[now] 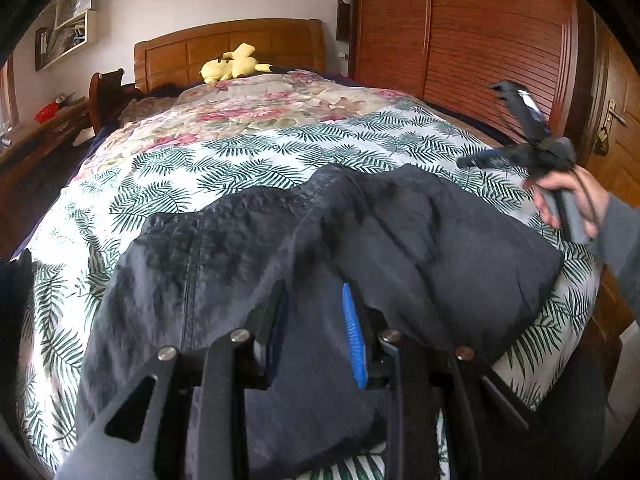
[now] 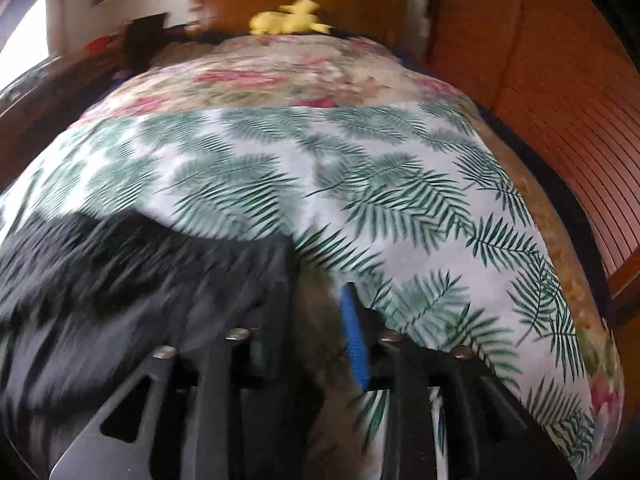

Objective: Fold large clothes
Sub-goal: 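Press the folded jacket flat with the right tool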

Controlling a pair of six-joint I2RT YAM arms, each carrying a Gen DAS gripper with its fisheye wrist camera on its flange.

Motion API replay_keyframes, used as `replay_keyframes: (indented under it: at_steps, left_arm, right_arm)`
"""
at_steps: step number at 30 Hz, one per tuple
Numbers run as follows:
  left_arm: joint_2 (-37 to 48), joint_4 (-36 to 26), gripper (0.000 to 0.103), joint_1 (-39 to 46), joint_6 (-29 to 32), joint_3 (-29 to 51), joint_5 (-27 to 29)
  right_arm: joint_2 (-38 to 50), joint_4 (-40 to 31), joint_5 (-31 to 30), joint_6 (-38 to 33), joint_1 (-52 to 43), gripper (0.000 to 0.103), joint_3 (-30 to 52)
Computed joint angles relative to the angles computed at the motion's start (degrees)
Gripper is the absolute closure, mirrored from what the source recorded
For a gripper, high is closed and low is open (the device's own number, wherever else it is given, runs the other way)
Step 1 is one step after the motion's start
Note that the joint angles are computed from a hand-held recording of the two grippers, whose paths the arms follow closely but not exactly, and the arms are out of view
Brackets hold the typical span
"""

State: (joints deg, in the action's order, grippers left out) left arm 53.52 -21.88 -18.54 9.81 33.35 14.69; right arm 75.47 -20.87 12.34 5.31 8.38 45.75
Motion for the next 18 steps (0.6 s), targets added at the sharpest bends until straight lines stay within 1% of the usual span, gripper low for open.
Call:
replay_keyframes:
  at_steps: [1,2,3,5,8,10,12,14,16,18]
  left_arm:
    - [-1.5,-0.8,0.078,-0.8,0.1,-0.5,-0.7]
    - [-2.5,-1.5,0.078,-1.3,0.0,-0.9,-1.1]
    - [-3.8,-2.6,0.078,-2.0,-0.1,-1.3,-1.4]
    - [-6.1,-4.4,0.078,-3.1,-0.3,-1.9,-2.0]
    - [-9.3,-7.1,0.078,-4.7,-0.6,-2.6,-3.8]
    - [-11.8,-9.2,0.078,-5.1,-0.8,-3.2,-4.3]
    - [-13.8,-10.8,0.078,-5.0,-1.0,-3.8,-4.5]
    - [-15.5,-12.5,0.078,-4.2,-0.7,-4.5,-4.4]
    - [-17.0,-13.9,0.078,-2.6,0.3,-5.2,-3.4]
    - [-19.1,-15.6,0.078,-1.6,1.3,-5.9,-3.4]
  right_arm:
    - [-2.3,-1.0,-0.2,0.0,1.4,0.042,-1.7]
    - [-4.2,-2.1,-0.7,0.6,2.8,0.042,-3.1]
    - [-8.2,-3.9,-1.6,2.0,4.9,0.042,-5.9]
    - [-12.5,-6.0,-0.6,4.7,8.7,0.042,-8.9]
    - [-22.8,-9.9,3.7,10.1,19.3,0.042,-14.9]
    - [-26.8,-12.5,6.9,14.1,26.2,0.042,-16.6]
    - [-29.5,-14.1,8.9,18.7,32.7,0.042,-17.7]
    - [-29.4,-15.1,10.3,21.4,36.7,0.042,-17.7]
    - [-28.5,-14.7,10.3,22.1,37.6,0.042,-18.1]
    - [-25.0,-14.5,11.6,22.8,37.3,0.042,-18.9]
